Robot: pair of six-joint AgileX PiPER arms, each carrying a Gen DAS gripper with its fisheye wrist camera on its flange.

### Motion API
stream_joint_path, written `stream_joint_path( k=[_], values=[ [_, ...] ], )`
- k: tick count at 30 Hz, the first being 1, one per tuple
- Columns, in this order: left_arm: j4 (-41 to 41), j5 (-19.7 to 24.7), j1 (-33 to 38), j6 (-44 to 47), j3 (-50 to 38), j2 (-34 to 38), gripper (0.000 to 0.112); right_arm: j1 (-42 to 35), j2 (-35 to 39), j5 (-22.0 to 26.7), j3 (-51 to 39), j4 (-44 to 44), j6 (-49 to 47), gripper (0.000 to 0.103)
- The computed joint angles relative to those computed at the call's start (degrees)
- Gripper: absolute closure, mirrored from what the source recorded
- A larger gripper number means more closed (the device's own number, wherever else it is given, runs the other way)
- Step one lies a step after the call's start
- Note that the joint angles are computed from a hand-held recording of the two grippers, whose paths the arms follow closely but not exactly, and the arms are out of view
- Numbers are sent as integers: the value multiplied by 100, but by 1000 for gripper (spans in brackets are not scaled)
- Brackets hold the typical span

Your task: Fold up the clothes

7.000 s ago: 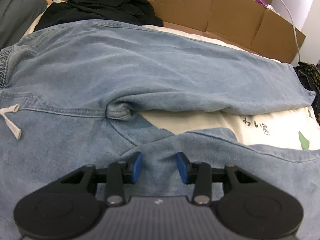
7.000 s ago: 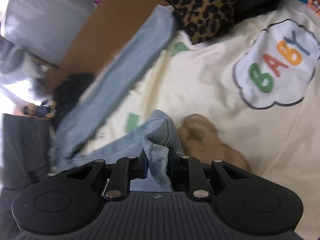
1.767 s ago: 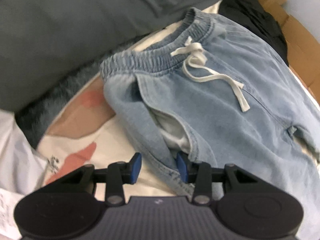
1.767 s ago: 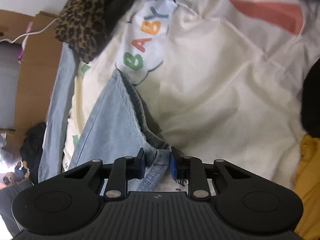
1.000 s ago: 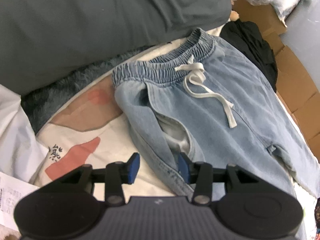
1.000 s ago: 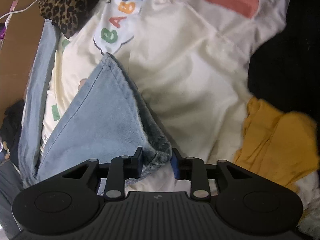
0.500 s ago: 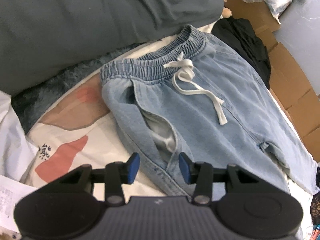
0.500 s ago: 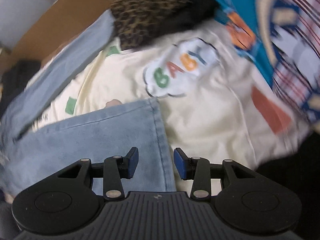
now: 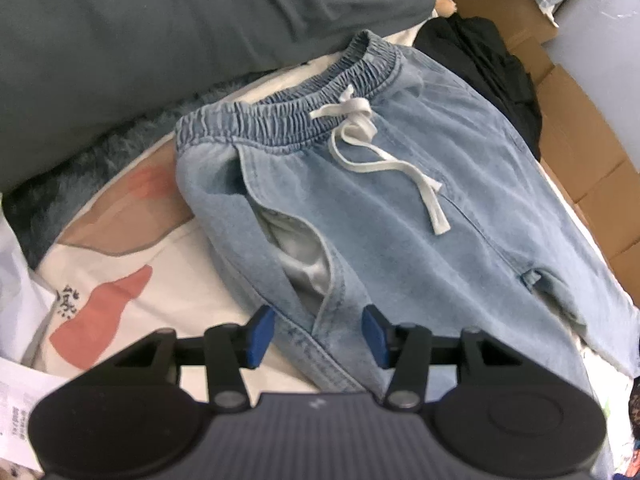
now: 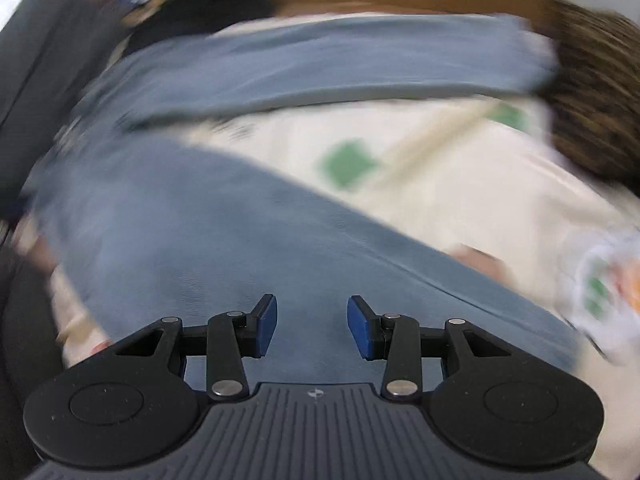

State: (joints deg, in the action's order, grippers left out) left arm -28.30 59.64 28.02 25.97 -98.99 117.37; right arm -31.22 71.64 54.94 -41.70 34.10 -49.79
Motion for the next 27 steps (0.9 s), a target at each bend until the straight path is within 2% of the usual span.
stream_joint_path(
  k=[4, 9, 14, 17, 27],
  values=[
    [-56, 19, 27, -20, 34, 11, 60, 1528, 291, -301, -67, 22, 240, 57],
    [-219, 248, 113, 209, 26, 29, 64, 2786, 322, -684, 36, 92, 229, 57],
    [-247, 222, 199, 125, 94, 67, 64, 3284, 195, -663, 133, 369, -13, 57],
    [-188, 54, 180, 33, 190, 94, 64, 3592, 187, -927, 282, 312, 87, 57],
    [-273, -282, 134, -66, 361, 268, 58, 3834, 190, -1170, 364, 165, 176, 57]
  ],
)
